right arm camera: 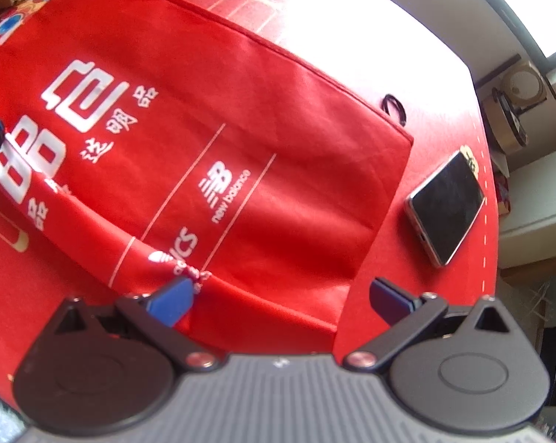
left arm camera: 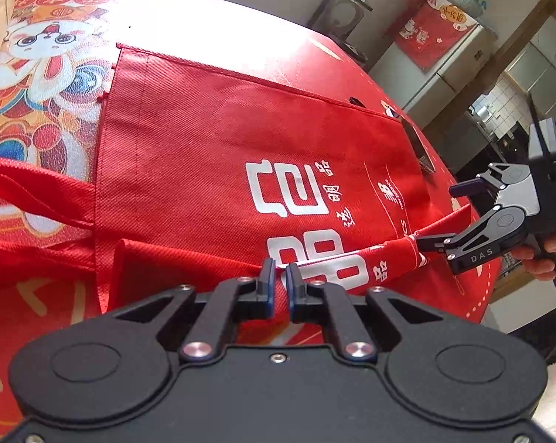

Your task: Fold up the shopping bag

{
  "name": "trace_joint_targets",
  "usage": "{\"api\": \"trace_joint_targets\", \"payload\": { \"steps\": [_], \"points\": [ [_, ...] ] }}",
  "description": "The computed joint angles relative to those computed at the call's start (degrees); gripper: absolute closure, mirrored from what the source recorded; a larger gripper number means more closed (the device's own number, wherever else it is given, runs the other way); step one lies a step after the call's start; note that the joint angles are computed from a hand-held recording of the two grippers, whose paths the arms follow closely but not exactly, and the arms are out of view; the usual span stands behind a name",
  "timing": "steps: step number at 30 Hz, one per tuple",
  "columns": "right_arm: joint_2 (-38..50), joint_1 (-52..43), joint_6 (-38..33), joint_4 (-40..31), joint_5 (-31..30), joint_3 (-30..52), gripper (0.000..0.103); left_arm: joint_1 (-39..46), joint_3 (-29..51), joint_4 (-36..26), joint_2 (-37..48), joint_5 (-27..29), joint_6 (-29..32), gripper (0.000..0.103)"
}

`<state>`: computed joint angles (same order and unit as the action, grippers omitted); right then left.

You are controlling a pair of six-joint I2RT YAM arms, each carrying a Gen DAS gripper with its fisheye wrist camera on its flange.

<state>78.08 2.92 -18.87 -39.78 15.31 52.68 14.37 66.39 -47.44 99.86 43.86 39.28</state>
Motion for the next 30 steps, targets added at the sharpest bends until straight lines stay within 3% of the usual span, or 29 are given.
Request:
{"api": "trace_joint_targets", "payload": {
  "steps": [5, 7, 9, 12, 17, 23, 25, 30],
  "points": [
    [-20.73, 0.09, -16.55, 14.80, -0.48, -14.94, 0.041, -1.30, -0.58, 0.83, -1.73, -2.39, -0.26, 0.095],
    [-28.57, 0.34, -29.10, 26.28, 0.23, -24.76, 0.062, -1.89, -0.87, 1.23, -2.43, -3.40, -0.52, 0.094],
    [-33.66, 1.51, -38.54, 33.29, -0.30, -31.63, 0.085, -2.53, -1.51, 2.09, -3.33, -4.48, -0.88, 0.094],
    [-40.56, 4.71, -50.46, 40.44, -3.35, -40.20, 0.086, -3.19, -2.52, 3.36, -4.50, -5.59, -1.31, 0.094],
    [-41.29, 14.30, -54.48, 42.45, -4.52, -42.85, 0.086, -3.83, -4.14, 5.22, -6.01, -6.71, -2.12, 0.094],
    [-31.05, 20.46, -52.87, 42.90, -2.14, -39.32, 0.085, -2.67, -2.32, 3.28, -3.80, -4.72, -1.68, 0.094],
    [-26.62, 20.10, -53.79, 46.10, -2.77, -39.27, 0.084, -2.47, -1.98, 2.90, -3.41, -4.33, -1.34, 0.094],
    [-17.72, 22.00, -54.45, 50.79, -0.79, -37.35, 0.063, -2.51, -0.60, 1.54, -2.31, -4.07, -0.49, 0.094]
  ]
}}
